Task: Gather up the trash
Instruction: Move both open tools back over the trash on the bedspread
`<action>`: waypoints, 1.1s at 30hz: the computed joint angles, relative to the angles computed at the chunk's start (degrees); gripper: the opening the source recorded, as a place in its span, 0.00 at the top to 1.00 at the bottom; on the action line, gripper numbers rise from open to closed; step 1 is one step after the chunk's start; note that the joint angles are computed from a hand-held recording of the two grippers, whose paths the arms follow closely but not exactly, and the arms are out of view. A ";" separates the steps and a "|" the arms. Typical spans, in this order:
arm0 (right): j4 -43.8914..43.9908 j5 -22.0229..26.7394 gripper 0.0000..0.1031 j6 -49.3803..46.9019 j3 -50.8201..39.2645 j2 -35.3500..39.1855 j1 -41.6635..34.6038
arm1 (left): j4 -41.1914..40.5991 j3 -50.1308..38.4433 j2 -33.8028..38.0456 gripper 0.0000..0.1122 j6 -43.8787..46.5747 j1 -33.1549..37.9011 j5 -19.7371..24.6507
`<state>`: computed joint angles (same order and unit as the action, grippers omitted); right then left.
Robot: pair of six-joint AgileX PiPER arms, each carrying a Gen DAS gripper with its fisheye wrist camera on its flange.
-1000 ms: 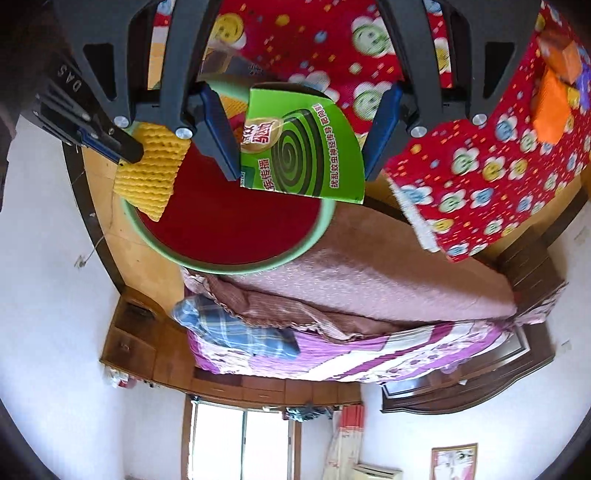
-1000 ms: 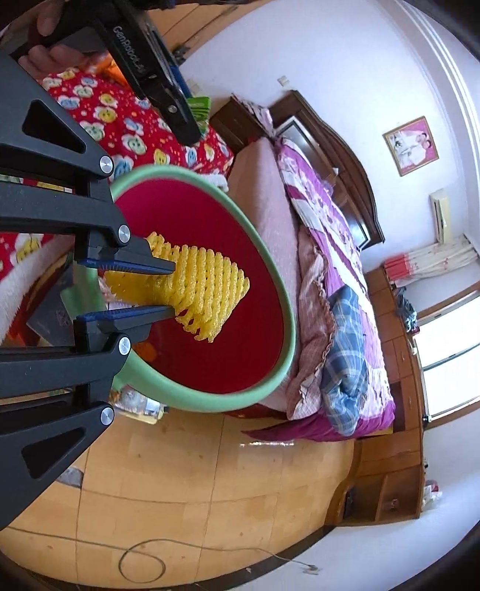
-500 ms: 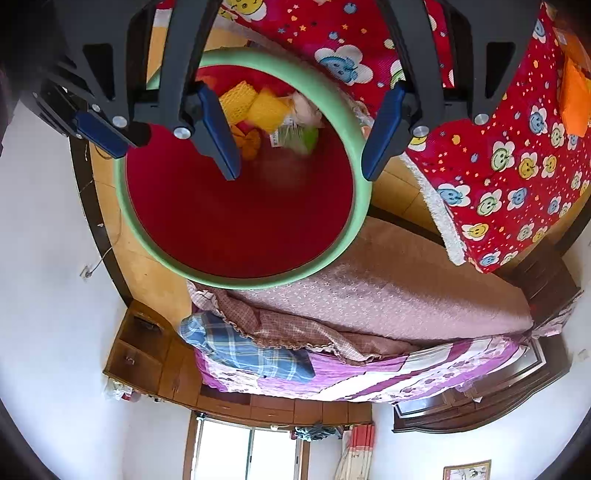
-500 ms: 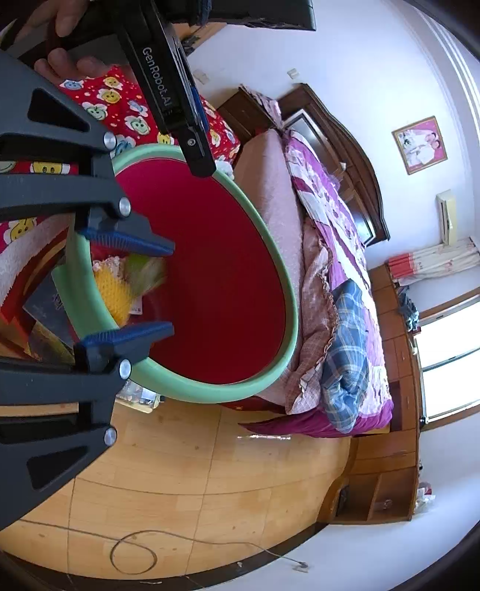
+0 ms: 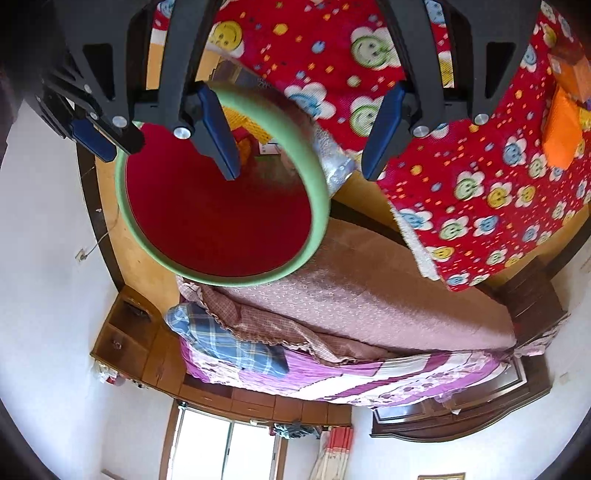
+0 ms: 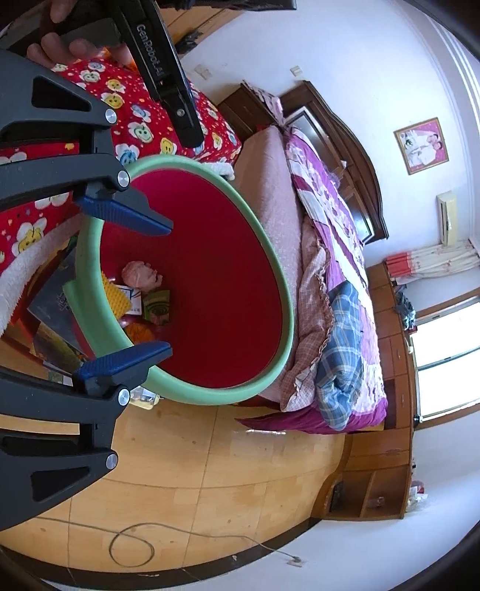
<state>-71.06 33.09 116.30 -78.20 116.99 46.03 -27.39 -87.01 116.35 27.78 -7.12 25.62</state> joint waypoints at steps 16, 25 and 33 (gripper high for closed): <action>2.79 -0.44 0.35 -3.23 -4.45 1.47 4.37 | -5.55 15.12 -10.53 0.40 6.33 10.21 -2.54; 7.21 -0.88 0.32 -8.51 -9.81 4.25 6.23 | -9.87 18.76 -13.70 0.40 11.76 19.00 -2.81; 10.94 -1.12 0.28 -12.69 -15.02 7.29 7.23 | -11.02 16.99 -12.35 0.40 14.52 28.12 -2.38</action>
<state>-60.12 31.97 103.61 -93.22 124.28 53.26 -38.42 -70.02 104.00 42.31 21.00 23.24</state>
